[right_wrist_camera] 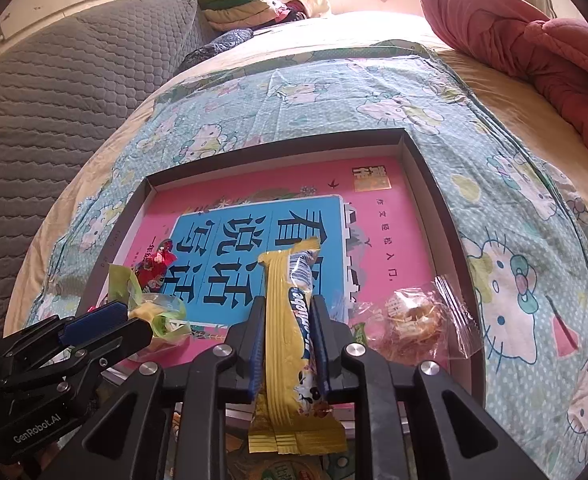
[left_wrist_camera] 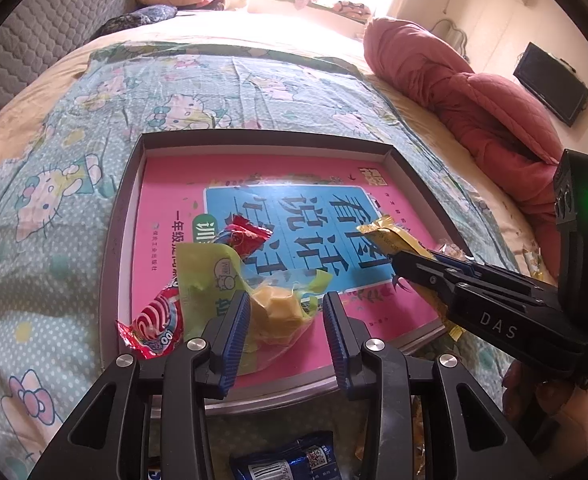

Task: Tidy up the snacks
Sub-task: 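Carry the yellow bar with the right tool while the left tool lowers the green bag into the lid, then open both tools to release the yellow bar and green bag onto the book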

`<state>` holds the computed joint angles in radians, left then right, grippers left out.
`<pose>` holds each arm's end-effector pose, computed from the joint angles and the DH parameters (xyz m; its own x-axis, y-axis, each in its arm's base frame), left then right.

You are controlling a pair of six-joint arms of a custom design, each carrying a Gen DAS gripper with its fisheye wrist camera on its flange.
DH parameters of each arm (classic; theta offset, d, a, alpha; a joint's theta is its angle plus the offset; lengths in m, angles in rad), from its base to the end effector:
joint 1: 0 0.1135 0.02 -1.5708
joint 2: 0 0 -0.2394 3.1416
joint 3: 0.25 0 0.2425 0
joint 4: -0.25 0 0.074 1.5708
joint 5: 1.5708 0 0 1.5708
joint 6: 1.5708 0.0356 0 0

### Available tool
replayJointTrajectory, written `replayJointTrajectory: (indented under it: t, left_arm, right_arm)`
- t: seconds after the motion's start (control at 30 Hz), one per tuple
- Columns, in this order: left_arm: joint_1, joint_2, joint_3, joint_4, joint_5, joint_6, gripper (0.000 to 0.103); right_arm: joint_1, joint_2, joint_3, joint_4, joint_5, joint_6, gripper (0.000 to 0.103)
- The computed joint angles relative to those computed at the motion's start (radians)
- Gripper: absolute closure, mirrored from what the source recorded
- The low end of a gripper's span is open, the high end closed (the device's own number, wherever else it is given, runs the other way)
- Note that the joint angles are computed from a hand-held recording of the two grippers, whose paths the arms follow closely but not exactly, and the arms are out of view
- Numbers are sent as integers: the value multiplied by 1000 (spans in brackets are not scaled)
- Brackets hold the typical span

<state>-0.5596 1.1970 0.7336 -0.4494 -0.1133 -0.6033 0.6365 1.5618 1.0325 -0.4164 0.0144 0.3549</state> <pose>0.2025 -0.1221 0.1985 -0.8182 -0.1527 -0.5543 0.0057 0.9619 -0.2733 0.2537 0.1869 0.1972 -0.8156 -0.1708 -0.5528 -0.3243 0.9262 0.1924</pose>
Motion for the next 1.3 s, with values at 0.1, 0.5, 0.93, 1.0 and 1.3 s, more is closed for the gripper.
replayJointTrajectory:
  t: [0.1, 0.5, 0.93, 1.0, 1.3]
  left_arm:
    - [2, -12, -3, -1, -1, -2, 64]
    - [26, -85, 1, -42, -2, 2, 57]
    - [12, -152, 13, -107, -39, 18, 51]
    - [6, -170, 14, -123, -54, 10, 48]
    - [6, -277, 8, -215, -80, -12, 42]
  right_arm:
    - [1, -11, -2, 2, 2, 0, 80]
    - [-6, -82, -7, -11, -3, -5, 75]
    - [57, -152, -82, -98, 120, -83, 75]
    - [44, -145, -90, -88, 129, -84, 75]
    - [2, -165, -99, -61, 122, -87, 74]
